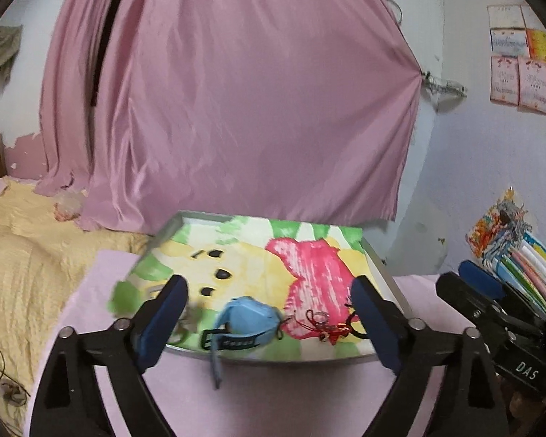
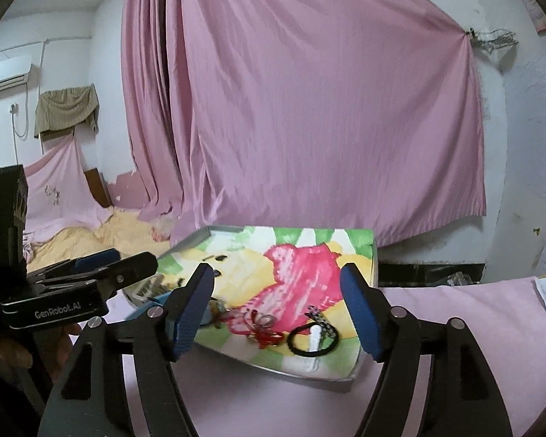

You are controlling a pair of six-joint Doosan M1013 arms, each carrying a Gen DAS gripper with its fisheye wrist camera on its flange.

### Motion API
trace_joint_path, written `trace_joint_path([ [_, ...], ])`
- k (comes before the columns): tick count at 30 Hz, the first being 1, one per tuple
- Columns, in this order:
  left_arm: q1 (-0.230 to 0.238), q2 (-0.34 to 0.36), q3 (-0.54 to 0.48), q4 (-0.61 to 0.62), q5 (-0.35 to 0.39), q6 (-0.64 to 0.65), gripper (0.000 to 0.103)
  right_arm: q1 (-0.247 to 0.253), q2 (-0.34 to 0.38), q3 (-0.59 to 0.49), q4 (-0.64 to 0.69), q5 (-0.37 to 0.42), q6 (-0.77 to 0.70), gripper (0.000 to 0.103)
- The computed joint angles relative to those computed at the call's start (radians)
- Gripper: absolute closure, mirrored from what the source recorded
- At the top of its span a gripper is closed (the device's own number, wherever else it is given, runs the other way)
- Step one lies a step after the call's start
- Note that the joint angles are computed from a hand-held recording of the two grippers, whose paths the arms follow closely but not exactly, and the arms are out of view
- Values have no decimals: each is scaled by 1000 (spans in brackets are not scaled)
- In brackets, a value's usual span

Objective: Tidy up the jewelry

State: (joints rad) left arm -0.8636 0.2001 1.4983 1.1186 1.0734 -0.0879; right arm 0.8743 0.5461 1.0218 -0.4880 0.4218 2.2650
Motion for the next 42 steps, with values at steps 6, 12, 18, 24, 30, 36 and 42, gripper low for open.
trace_joint_path([
  [6, -48, -39, 50, 64, 59, -34, 7, 37, -47, 76, -255, -36, 265, 21],
  [12, -101, -74, 100, 127, 123, -87, 1, 71, -79, 134, -475, -42, 483, 10],
  [18, -151, -103, 140, 156, 182, -113, 1, 104, -118, 197, -657, -19, 670, 10],
  [24, -208, -128, 187, 182, 245, -158, 0, 145, -158, 265, -807, 24, 815, 10],
  [30, -257, -144, 228, 190, 288, -200, 0, 185, -201, 347, -957, 74, 974, 10],
  [36, -298, -149, 258, 196, 322, -229, 0, 220, -236, 421, -1048, 130, 1081, 10],
  [42, -329, -146, 286, 204, 355, -268, 0, 245, -258, 478, -1080, 168, 1134, 10],
])
